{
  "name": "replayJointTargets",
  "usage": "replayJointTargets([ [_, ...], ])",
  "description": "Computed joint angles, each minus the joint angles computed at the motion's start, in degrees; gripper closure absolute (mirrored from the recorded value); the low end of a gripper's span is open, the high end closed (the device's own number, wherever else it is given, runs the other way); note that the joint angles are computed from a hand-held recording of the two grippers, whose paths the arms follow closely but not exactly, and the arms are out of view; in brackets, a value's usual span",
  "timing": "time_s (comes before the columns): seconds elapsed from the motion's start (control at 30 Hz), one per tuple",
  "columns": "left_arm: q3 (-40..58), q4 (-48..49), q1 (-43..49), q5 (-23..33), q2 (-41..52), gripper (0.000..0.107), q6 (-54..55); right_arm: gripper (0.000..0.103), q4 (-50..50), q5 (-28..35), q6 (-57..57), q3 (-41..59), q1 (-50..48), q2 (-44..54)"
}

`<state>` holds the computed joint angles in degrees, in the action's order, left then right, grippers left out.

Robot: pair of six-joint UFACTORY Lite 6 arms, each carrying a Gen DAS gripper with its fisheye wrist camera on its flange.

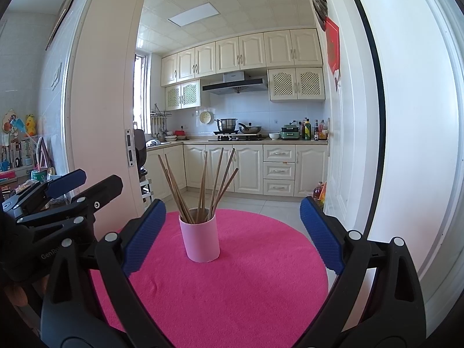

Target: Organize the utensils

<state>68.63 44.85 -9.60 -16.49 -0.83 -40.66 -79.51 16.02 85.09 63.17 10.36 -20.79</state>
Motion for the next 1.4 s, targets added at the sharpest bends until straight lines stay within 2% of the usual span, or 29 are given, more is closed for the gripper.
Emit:
replayJointTargets([
  [1.1,0.9,-2.6,-0.1,0.0,1.6,0.035,2.5,0.011,1.3,-1.4,-1.2,2.1,-0.9,2.9],
  [1.27,2.3,-0.6,0.1,0.1,3.3,0.035,0.5,0.011,1.8,-2.5,-1.5,2.8,-1.8,4.3],
  [1.4,4.1,6.4,1.1,-0.4,5.6,0.035,-6.8,0.011,2.1,-3.4,-1.6,3.6,-2.4,6.3],
])
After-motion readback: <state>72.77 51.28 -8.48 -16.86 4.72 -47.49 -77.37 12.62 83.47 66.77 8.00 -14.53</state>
